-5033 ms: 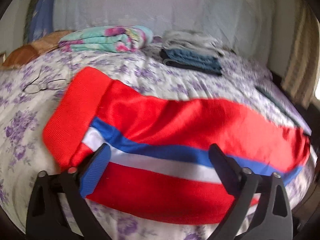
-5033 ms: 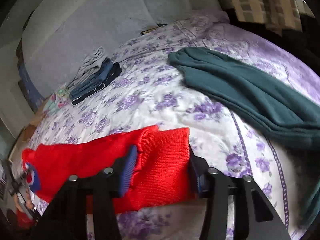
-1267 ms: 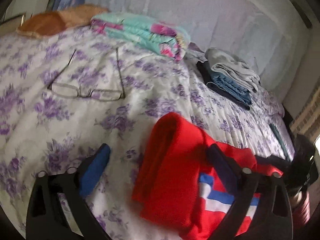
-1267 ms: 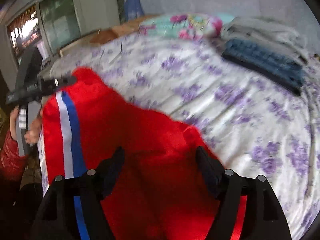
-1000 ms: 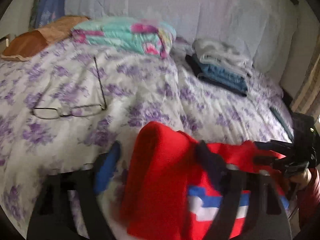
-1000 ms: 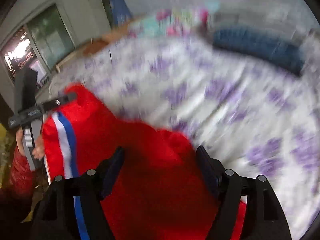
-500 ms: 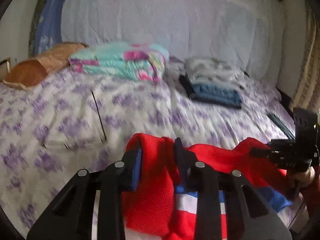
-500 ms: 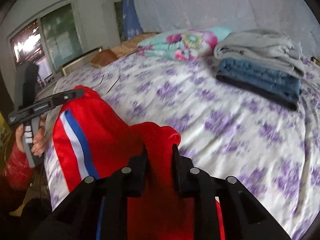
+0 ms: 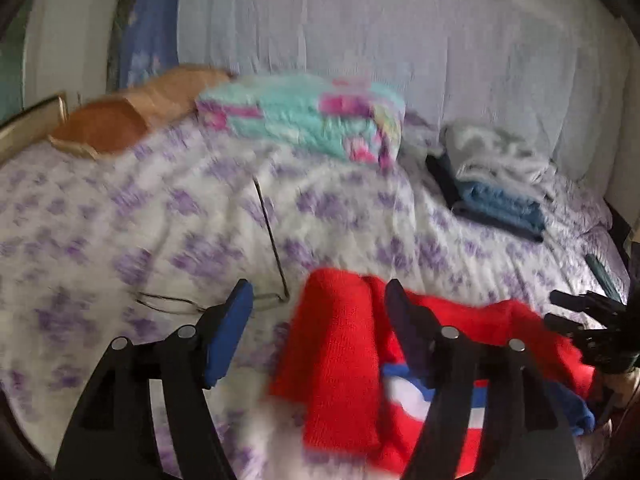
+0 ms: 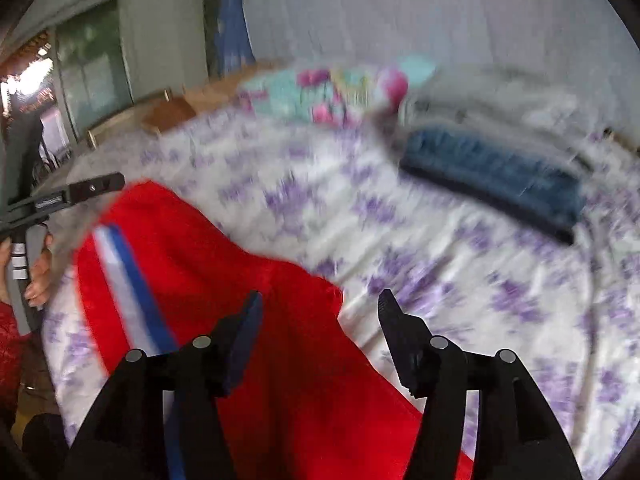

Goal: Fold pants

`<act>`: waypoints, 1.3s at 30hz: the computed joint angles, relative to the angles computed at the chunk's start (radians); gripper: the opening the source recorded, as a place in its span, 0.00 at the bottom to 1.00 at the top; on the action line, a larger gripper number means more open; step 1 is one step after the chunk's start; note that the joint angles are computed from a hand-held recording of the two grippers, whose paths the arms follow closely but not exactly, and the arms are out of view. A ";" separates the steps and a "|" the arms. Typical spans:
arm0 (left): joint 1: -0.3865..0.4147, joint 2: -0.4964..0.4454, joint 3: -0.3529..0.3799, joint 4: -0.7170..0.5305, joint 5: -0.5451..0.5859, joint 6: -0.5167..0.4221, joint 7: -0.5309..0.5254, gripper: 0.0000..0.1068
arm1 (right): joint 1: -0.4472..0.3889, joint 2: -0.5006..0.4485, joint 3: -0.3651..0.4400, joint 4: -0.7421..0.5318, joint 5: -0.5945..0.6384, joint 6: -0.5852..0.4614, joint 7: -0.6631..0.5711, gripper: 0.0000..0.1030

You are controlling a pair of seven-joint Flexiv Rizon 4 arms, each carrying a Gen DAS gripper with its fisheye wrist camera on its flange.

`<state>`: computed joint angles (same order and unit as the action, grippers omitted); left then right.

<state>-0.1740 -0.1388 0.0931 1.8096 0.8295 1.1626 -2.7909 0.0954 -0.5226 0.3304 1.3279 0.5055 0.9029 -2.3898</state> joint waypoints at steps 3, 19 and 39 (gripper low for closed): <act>-0.003 0.030 -0.028 0.027 -0.029 0.054 0.092 0.62 | -0.077 0.063 0.052 0.038 0.099 -0.068 -0.096 0.59; 0.060 -0.099 -0.036 0.100 -0.445 0.059 0.435 0.92 | -0.128 0.269 -0.092 0.277 0.165 -0.119 -0.144 0.70; -0.031 -0.102 0.033 0.068 -0.321 0.035 0.328 0.92 | -0.346 0.191 -0.255 0.235 0.475 -0.207 0.165 0.76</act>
<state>-0.2051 -0.2408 0.1262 1.8778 0.5084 1.1976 -2.4626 -0.2506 -0.3314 0.0754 1.5628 0.9808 0.6955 -2.2247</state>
